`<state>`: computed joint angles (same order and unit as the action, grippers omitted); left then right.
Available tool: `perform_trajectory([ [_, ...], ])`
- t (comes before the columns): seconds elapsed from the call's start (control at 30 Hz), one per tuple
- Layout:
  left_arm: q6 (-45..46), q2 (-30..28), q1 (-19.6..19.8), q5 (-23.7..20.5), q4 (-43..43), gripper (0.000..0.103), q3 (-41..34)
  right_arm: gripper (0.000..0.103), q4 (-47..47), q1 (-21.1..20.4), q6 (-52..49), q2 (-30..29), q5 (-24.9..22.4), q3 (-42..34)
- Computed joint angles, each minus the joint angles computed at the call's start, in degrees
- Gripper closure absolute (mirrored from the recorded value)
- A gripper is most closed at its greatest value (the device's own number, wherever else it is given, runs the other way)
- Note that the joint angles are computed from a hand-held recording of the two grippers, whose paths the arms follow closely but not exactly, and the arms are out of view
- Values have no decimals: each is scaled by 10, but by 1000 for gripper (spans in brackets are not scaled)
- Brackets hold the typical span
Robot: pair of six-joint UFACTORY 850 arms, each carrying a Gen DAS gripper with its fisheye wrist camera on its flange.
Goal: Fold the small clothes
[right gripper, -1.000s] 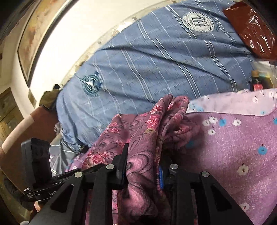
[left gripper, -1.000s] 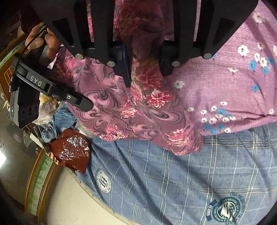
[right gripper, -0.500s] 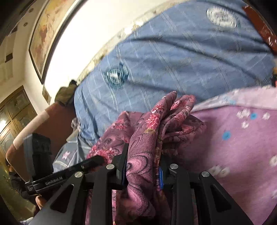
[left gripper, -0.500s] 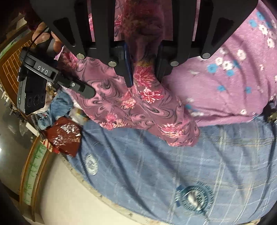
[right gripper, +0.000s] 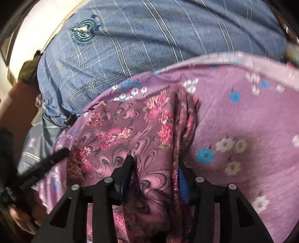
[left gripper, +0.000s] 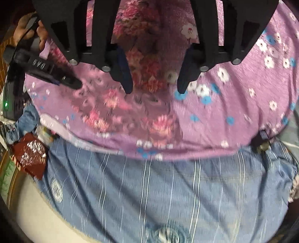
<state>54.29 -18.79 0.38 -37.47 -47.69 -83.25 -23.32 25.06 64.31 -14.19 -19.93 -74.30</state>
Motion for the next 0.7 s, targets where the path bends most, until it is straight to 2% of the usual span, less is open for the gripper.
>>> perform_trajectory([
  [0.1, 31, 14, -6, 25, -26, 48, 13, 54, -141, 19, 106, 10, -40, 0],
  [0.2, 30, 20, -21, 49, 2, 48, 23, 53, -253, 36, 183, 16, -85, -5],
  [0.33, -10, 14, -40, 68, 68, 47, 26, 54, -321, 52, 216, 22, -113, -5],
  [0.4, -60, 10, -49, 79, 128, 47, 26, 55, -342, 58, 220, 23, -119, -5],
  [0.47, -98, 3, -52, 82, 169, 46, 26, 61, -347, 60, 212, 24, -109, -4],
  [0.53, -118, -2, -52, 89, 187, 34, 27, 65, -331, 61, 189, 17, -104, -10],
  [0.6, -125, -3, -51, 94, 192, 28, 29, 65, -251, 55, 109, -3, -100, -28],
  [0.7, -119, -8, -45, 77, 173, 28, 21, 65, -151, 50, 1, -48, -147, -66],
])
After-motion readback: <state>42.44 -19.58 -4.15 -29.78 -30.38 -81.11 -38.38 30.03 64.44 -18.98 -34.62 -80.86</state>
